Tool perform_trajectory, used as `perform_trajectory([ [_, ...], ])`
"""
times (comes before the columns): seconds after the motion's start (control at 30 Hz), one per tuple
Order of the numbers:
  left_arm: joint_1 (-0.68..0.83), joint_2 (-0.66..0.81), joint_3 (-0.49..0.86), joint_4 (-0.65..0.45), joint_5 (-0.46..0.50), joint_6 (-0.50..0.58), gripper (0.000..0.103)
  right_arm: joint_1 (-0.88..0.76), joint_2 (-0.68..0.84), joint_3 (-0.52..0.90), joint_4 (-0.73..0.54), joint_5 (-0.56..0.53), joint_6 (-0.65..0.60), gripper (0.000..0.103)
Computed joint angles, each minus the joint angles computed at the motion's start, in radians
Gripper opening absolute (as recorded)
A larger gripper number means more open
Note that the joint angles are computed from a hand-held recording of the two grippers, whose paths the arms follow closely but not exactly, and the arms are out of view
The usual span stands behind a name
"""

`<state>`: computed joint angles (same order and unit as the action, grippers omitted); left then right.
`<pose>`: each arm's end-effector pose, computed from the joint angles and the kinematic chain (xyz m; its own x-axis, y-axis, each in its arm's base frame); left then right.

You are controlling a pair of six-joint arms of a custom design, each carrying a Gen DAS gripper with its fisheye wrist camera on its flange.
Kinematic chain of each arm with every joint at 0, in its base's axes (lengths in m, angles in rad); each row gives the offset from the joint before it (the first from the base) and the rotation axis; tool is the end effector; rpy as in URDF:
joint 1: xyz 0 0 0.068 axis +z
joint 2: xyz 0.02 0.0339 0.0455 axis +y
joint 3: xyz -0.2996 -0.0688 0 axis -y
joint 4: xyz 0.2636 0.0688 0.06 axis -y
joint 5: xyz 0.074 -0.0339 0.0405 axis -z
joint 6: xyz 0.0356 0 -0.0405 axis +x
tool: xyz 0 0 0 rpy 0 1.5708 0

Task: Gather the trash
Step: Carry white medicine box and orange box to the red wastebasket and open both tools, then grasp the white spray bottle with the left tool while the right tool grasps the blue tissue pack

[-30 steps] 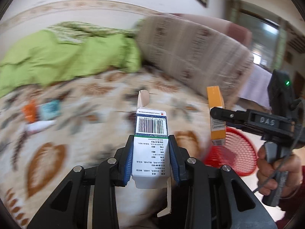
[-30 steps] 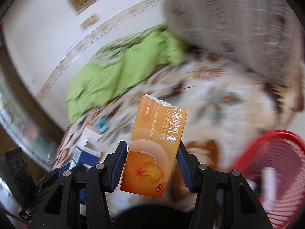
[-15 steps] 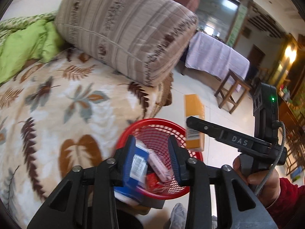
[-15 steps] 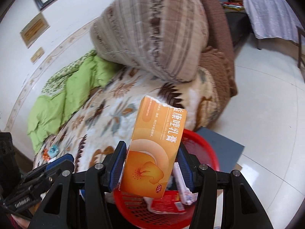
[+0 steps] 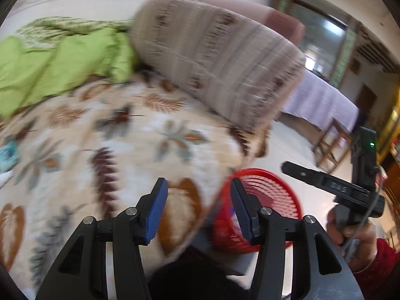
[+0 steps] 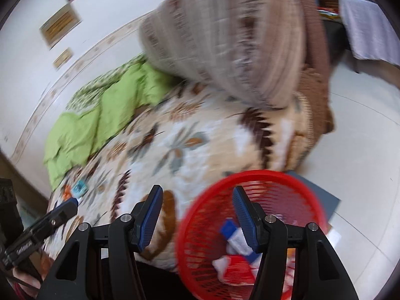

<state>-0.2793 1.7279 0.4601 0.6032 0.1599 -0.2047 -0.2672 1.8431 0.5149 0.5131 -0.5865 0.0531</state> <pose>0.2760 -0.0850 0.1084 -0.6603 -0.0194 -0.7508 0.2639 0.9299 -0.2562 0.2880 -0.0584 0.0852 -0.7087 0.2398 -0.6634 -0.1087 0.8921 0.4386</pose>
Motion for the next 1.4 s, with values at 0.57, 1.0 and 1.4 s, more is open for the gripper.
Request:
perform_trajectory([
  [0.57, 0.911, 0.147, 0.022, -0.001, 0.282, 0.263, 0.056, 0.728, 0.246, 0.430, -0.115, 0.225, 0.211, 0.061],
  [1.0, 0.981, 0.533, 0.573, -0.272, 0.249, 0.396, 0.056, 0.823, 0.581, 0.836, -0.227, 0.215, 0.323, 0.061],
  [1.4, 0.941, 0.642, 0.718, -0.550, 0.295, 0.624, 0.046, 0.802, 0.588, 0.855, -0.233, 0.166, 0.324, 0.061],
])
